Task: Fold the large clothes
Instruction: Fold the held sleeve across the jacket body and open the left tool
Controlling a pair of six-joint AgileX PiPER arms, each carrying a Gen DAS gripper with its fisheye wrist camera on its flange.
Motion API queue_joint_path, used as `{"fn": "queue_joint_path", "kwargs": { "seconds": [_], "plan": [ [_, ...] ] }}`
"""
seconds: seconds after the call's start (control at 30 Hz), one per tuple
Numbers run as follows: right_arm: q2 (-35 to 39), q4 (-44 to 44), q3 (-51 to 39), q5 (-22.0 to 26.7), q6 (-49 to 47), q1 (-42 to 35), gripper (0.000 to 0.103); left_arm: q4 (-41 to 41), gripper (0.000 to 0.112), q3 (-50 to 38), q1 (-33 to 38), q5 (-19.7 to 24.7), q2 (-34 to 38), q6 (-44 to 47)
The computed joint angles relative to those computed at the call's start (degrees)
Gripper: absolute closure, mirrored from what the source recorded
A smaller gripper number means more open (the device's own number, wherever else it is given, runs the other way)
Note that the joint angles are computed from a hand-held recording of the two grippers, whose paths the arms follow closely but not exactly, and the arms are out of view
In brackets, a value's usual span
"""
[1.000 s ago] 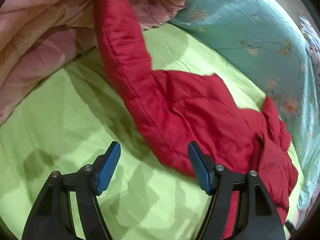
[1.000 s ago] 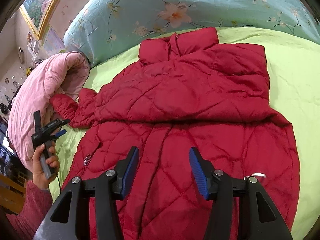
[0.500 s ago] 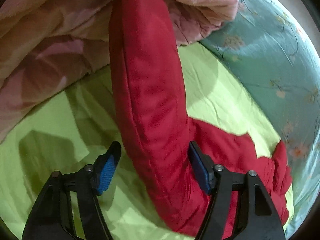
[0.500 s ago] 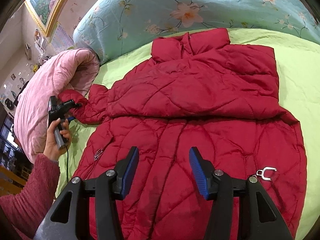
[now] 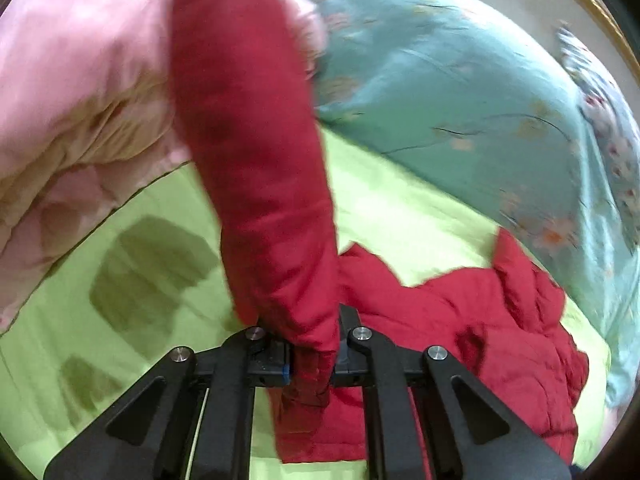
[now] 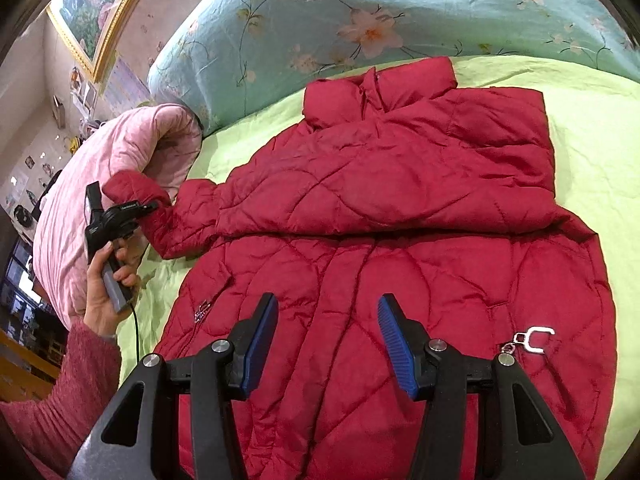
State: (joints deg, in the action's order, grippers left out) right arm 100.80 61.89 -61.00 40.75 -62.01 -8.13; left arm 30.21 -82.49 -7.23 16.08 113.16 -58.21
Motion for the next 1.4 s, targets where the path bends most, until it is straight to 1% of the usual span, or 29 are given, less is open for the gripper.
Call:
{"fn": "queue_joint_path", "kwargs": {
  "seconds": [0.07,0.13,0.2,0.33,0.47,0.53,0.6,0.63,0.73,0.83,0.93,1.03,1.07,1.13,1.2,1.27,1.33,1.4],
  "plan": [
    [-0.19,0.67,0.54,0.08,-0.63,-0.54,0.049,3.51,0.104,0.75,-2.2,-0.43,-1.2,-2.6],
    [-0.27,1.21,1.0,0.13,-1.1,-1.09,0.049,4.6,0.104,-0.07,-3.67,-0.31,-1.29,-2.74],
    [-0.24,1.67,1.3,0.26,-1.34,-1.64,0.049,9.11,0.104,0.32,-6.12,-0.37,-2.2,-6.22],
    [-0.43,2.49,1.77,0.7,-2.05,-2.51,0.049,12.43,0.104,-0.67,-10.11,0.33,-2.46,-7.73],
    [-0.48,3.37,1.87,1.7,-2.62,-3.79,0.049,7.13,0.104,-3.31,-13.67,0.22,-1.34,-1.64],
    [-0.44,3.81,1.9,1.94,-2.85,-4.46,0.049,6.23,0.104,-4.73,-15.59,0.94,-0.47,-0.58],
    [-0.3,4.33,1.97,2.36,-3.13,-5.29,0.049,2.11,0.104,-8.42,-17.61,1.98,2.07,3.84],
    [-0.25,4.52,2.0,2.57,-3.16,-5.61,0.049,2.28,0.104,-8.83,-18.66,2.37,2.34,3.54],
    [0.22,4.91,1.8,3.21,-3.17,-6.8,0.049,-3.43,0.104,-14.17,-21.78,3.63,6.31,8.86],
    [0.85,5.21,1.3,4.2,-3.04,-8.27,0.049,-6.76,0.104,-20.61,-24.47,6.46,10.58,12.6],
    [1.68,5.6,0.31,5.13,-2.55,-9.82,0.049,-12.44,0.104,-29.9,-26.78,10.73,16.48,17.99],
    [2.71,6.18,-1.42,6.09,-1.76,-11.27,0.049,-15.53,0.104,-39.55,-28.52,16.46,22.62,21.58],
    [2.85,6.22,-2.05,5.68,-1.36,-11.48,0.049,-16.99,0.104,-44.46,-29.14,19.58,25.74,23.45],
    [3.55,6.25,-3.86,5.63,-0.58,-11.76,0.049,-18.12,0.104,-49.67,-29.85,22.98,29.34,24.97],
    [5.81,6.08,-7.38,7.58,1.59,-12.23,0.048,-18.71,0.104,-55.99,-30.46,26.73,33.04,25.8],
    [8.41,5.26,-11.24,9.03,4.32,-11.99,0.048,-19.27,0.104,-57.3,-30.59,27.55,34.03,26.04],
    [11.06,4.02,-15.31,9.49,7.62,-11.26,0.048,-19.12,0.104,-58.1,-30.65,28.02,34.43,25.8],
    [13.58,2.88,-19.35,9.93,10.83,-10.46,0.048,-19.57,0.104,-56.64,-30.45,27.16,33.78,26.14]
  ]
}}
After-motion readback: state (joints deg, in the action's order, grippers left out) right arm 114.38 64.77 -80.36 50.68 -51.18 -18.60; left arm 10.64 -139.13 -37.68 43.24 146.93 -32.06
